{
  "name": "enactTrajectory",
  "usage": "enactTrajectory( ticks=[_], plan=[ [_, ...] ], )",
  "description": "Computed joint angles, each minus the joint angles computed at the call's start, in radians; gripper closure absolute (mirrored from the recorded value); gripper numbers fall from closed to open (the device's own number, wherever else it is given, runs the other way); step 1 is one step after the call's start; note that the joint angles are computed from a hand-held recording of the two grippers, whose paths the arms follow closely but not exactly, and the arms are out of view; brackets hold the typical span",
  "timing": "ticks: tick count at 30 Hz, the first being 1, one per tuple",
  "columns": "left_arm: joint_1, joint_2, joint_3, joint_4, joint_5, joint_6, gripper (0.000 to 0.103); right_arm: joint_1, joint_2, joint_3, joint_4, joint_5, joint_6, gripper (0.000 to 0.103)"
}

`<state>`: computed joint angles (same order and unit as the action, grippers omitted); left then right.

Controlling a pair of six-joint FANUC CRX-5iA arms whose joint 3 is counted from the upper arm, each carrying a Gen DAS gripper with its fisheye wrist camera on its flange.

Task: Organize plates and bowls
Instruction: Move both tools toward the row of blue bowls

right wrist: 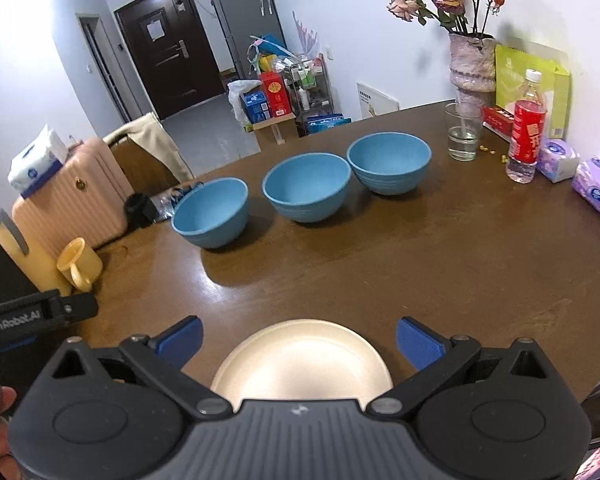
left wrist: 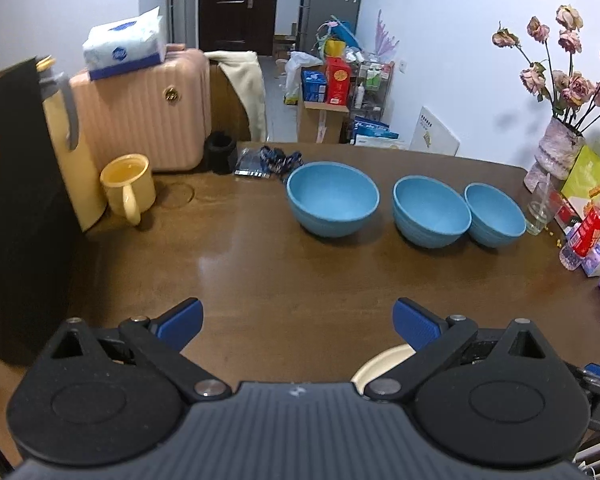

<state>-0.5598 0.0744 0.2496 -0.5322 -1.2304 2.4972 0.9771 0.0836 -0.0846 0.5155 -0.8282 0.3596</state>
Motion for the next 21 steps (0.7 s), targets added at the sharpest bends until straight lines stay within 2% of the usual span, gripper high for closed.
enactTrajectory(
  ticks=[8,17,21],
  plan=[
    [0.118,0.059,0.071,0.072,0.048,-0.139,0.000,-0.027,0.154,0.207,-0.055,-0.056,0.037,0.000],
    [0.229,0.153,0.154,0.168,0.094,-0.281,0.000,-0.053,0.360,0.490,-0.107,-0.178,0.052,0.000],
    [0.263,0.204,0.208,0.199,0.092,-0.326,0.000,-0.072,0.440,0.611,-0.150,-0.234,0.066,0.000]
  ],
)
